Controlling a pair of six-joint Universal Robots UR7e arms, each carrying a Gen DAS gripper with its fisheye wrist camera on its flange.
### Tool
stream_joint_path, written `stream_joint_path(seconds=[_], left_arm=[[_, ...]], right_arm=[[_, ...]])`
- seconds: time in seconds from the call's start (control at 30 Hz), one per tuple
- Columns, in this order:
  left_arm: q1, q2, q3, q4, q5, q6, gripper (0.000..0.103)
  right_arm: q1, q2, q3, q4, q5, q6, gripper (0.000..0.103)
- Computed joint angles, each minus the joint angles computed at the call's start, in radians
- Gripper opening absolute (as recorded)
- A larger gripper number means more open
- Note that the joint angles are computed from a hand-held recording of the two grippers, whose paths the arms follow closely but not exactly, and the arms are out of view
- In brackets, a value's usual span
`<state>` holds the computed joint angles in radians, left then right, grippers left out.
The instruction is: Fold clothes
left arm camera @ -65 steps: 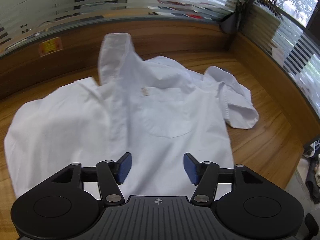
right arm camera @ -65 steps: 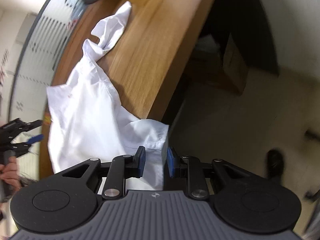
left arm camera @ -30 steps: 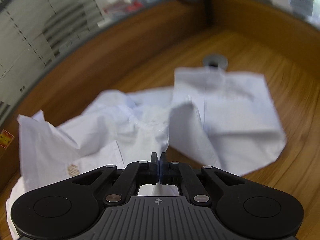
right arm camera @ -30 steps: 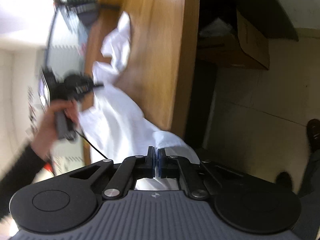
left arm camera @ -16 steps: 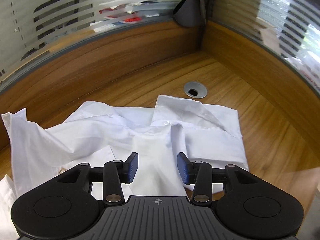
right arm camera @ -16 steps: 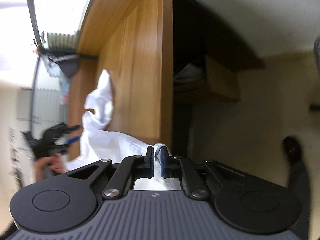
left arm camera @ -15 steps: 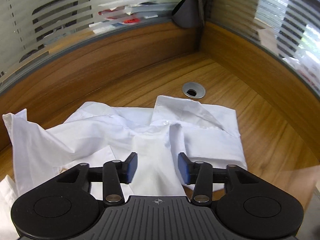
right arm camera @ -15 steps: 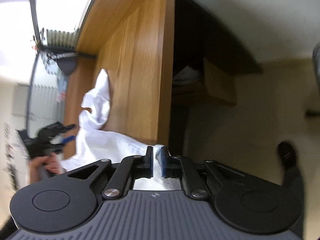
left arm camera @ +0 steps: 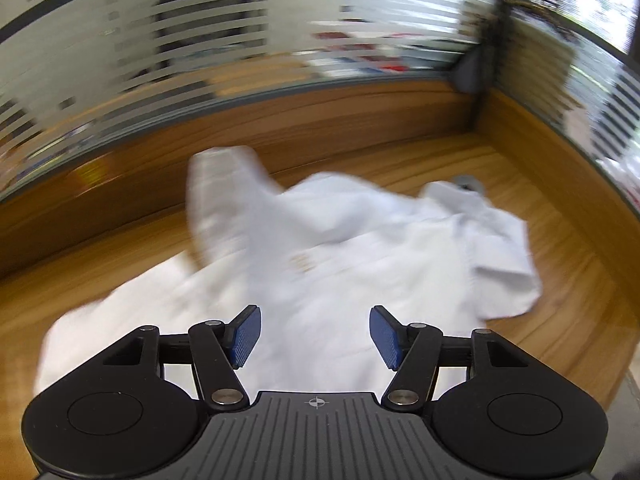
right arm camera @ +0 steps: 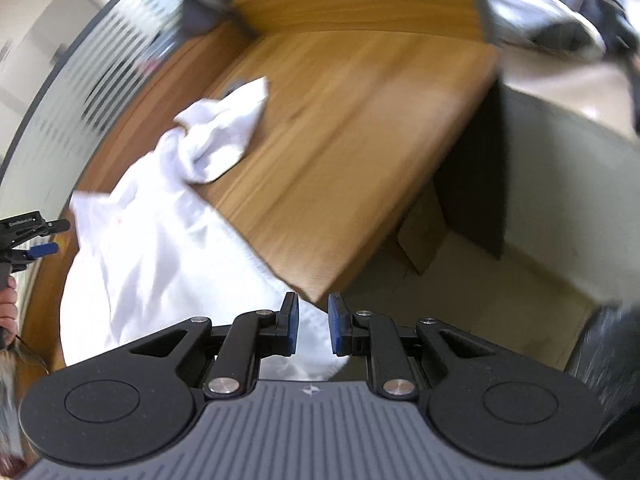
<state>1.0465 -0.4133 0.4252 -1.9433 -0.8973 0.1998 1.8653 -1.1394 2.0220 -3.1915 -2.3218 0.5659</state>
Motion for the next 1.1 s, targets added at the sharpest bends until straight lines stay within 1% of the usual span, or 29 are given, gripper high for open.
stream_joint_path(seconds=[0.13,0.23,0.27,0.37,0.43,0.5,0.6,0.7,0.8,0.9,1.03,1.1], left_arm=[[0.024,-0.151,0.193,-0.038,0.032,-0.098,0.065],[0.038,-0.249,0.323,-0.073,0.064,-0.125,0.068],[0.045,-0.279,0.359,-0.077,0.064,-0.141,0.068],[0.070,-0.364,0.452,-0.076,0.048,-0.199,0.068],[0.087,-0.417,0.510,-0.076,0.046,-0.232,0.068],[0.102,-0.464,0.572,-0.103,0.067,-0.235,0.068],[0.126,-0.512,0.631,-0.133,0.099,-0.241,0.068],[0.153,-0.534,0.657,-0.169,0.104,-0.237,0.068],[0.173,-0.533,0.661,-0.206,0.109,-0.226,0.067],[0.187,-0.526,0.671,-0.261,0.105,-0.226,0.067],[0.196,-0.504,0.664,-0.296,0.107,-0.267,0.067],[0.197,-0.489,0.657,-0.313,0.117,-0.285,0.067]], right_arm=[[-0.005,0.003,-0.073,0.106,0.034,-0.069,0.019],[-0.004,0.014,-0.126,0.180,0.050,-0.102,0.019],[-0.002,0.022,-0.148,0.208,0.050,-0.114,0.019],[0.004,0.049,-0.214,0.285,0.049,-0.153,0.019],[0.009,0.071,-0.262,0.335,0.045,-0.176,0.021],[0.008,0.100,-0.312,0.369,0.041,-0.205,0.024],[0.004,0.142,-0.382,0.408,0.033,-0.252,0.024],[-0.005,0.188,-0.457,0.438,0.026,-0.302,0.024],[-0.028,0.231,-0.539,0.479,0.039,-0.352,0.024],[-0.058,0.279,-0.633,0.532,0.066,-0.425,0.024],[-0.099,0.356,-0.782,0.634,0.117,-0.515,0.025],[-0.116,0.402,-0.867,0.688,0.140,-0.562,0.030]])
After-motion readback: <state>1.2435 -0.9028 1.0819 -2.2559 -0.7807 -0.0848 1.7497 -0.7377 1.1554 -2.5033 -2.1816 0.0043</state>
